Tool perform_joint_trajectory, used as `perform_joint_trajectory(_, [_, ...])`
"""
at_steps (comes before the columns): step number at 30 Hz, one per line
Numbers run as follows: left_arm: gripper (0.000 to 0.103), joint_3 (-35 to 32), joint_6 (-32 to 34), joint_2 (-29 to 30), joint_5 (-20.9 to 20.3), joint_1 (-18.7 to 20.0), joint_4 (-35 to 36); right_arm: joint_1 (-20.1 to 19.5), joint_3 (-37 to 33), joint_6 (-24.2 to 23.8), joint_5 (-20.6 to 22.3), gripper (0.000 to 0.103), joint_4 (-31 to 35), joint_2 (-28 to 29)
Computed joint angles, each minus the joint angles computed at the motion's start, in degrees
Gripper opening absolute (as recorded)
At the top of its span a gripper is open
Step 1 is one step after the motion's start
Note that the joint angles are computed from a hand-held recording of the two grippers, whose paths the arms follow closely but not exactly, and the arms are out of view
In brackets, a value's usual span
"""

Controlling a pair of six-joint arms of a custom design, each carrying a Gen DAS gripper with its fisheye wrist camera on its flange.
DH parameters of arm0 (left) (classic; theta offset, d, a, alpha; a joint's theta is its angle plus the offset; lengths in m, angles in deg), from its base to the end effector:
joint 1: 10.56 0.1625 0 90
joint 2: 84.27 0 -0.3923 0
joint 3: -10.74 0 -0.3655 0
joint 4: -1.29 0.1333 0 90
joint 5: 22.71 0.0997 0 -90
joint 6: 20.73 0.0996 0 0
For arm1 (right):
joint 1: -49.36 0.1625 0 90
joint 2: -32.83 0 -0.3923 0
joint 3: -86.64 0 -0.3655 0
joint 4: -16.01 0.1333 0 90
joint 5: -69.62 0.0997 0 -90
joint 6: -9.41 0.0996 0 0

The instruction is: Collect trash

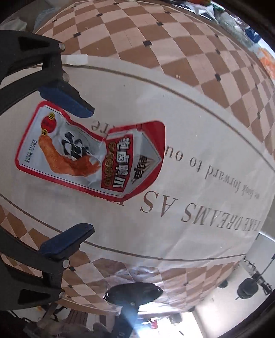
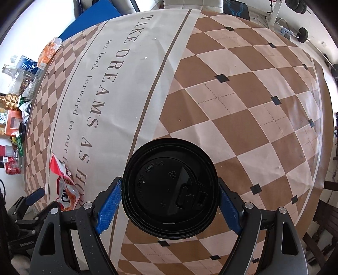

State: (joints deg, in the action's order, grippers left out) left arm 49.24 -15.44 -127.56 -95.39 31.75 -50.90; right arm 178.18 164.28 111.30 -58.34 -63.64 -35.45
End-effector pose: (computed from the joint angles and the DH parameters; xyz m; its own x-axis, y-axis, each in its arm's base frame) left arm -0.3943 -0.5793 0.3280 -0.4633 0.8638 -0.1983 0.6656 0.4869 0.5656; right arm 0.4154 -0.4014 0.3600 -0.4777 0.8529 0.2107 0.5954 0.4907 -0.6361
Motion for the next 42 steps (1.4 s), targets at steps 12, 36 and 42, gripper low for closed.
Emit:
perform_joint_trajectory(12, [0.049, 3.7, -4.1, -1.6, 3.8, -1.0, 0.0, -1.3, 2.5, 0.7, -0.5, 0.086, -2.3, -2.5])
perform_joint_trajectory(36, [0.055, 7.6, -10.8, -4.3, 3.0, -3.6, 1.1, 0.9, -0.6, 1.8, -1.3, 0.086, -3.5, 1.0])
perform_joint_trajectory(42, [0.031, 7.3, -11.2, -5.0, 5.1, -5.7, 0.8, 1.1, -0.1, 3.1, -1.5, 0.086, -2.4, 0.4])
